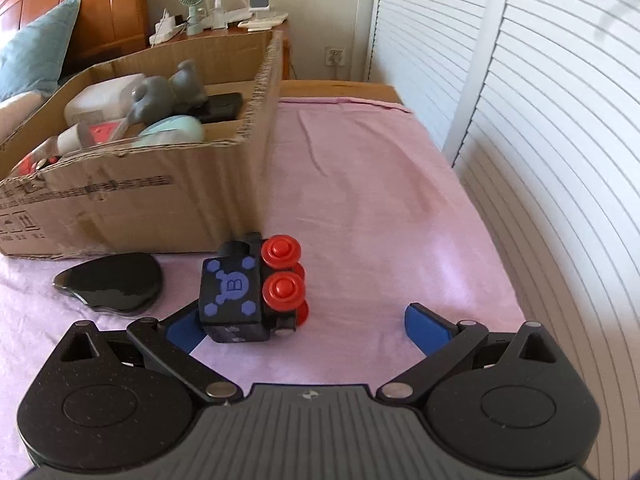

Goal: Organize rigid objects
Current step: 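Move the right tool to the black-and-red train block while the left tool approaches the black oval case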

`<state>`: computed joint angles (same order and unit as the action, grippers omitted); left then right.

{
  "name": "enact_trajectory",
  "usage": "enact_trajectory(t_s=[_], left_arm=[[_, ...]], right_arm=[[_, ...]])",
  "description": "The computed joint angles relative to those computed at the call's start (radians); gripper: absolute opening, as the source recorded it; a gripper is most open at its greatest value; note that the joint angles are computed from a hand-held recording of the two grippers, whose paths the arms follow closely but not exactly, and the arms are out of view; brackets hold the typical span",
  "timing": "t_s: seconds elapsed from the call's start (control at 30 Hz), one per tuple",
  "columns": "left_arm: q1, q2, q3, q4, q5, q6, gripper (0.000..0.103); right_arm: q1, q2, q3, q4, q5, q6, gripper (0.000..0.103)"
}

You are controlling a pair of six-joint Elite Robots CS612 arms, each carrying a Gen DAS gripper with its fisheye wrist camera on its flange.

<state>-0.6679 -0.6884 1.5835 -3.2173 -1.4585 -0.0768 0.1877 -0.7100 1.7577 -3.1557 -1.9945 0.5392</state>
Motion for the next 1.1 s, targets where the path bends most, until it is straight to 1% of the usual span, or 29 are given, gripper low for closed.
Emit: enact_trajectory(t_s=[0.1, 0.23, 0.33, 0.4, 0.47, 0.6, 0.67, 0.83, 0.9, 1.03, 1.1], left_arm=[[-0.005, 0.008, -0.016, 0.027, -0.004, -0.003, 0.102], [-0.010, 0.012, -0.024, 0.047, 0.003, -0.008, 0.102], [-0.011, 0.015, -0.028, 0.055, 0.014, -0.012, 0.102], [-0.009, 0.018, -0.035, 0.063, 0.013, -0.017, 0.102], [-0.009, 0.023, -0.041, 0.072, 0.015, -0.019, 0.102], [-0.008, 0.034, -0.058, 0.083, 0.003, -0.016, 0.102], [-0.009, 0.041, -0.069, 0.095, -0.006, -0.020, 0.102], [-0.013, 0.070, -0.117, 0.136, -0.046, -0.045, 0.102], [-0.018, 0.085, -0.140, 0.148, -0.045, -0.067, 0.102], [-0.027, 0.115, -0.170, 0.122, -0.042, -0.076, 0.102], [-0.034, 0.129, -0.184, 0.107, -0.027, -0.075, 0.102]], right_arm=[[0.000, 0.007, -0.001, -0.024, -0.009, -0.011, 0.103], [0.006, 0.022, -0.019, -0.053, 0.000, -0.057, 0.103], [0.009, 0.030, -0.031, -0.071, 0.027, -0.097, 0.103], [0.010, 0.033, -0.033, -0.090, 0.067, -0.155, 0.103], [0.012, 0.037, -0.036, -0.102, 0.086, -0.194, 0.103], [0.007, 0.026, -0.022, -0.083, 0.069, -0.152, 0.103], [0.000, 0.016, -0.006, -0.079, 0.070, -0.146, 0.103], [-0.008, -0.004, 0.040, -0.114, 0.102, -0.185, 0.103], [-0.007, -0.004, 0.051, -0.139, 0.107, -0.200, 0.103], [-0.006, -0.001, 0.064, -0.179, 0.116, -0.225, 0.103], [-0.007, 0.000, 0.068, -0.191, 0.119, -0.232, 0.103]])
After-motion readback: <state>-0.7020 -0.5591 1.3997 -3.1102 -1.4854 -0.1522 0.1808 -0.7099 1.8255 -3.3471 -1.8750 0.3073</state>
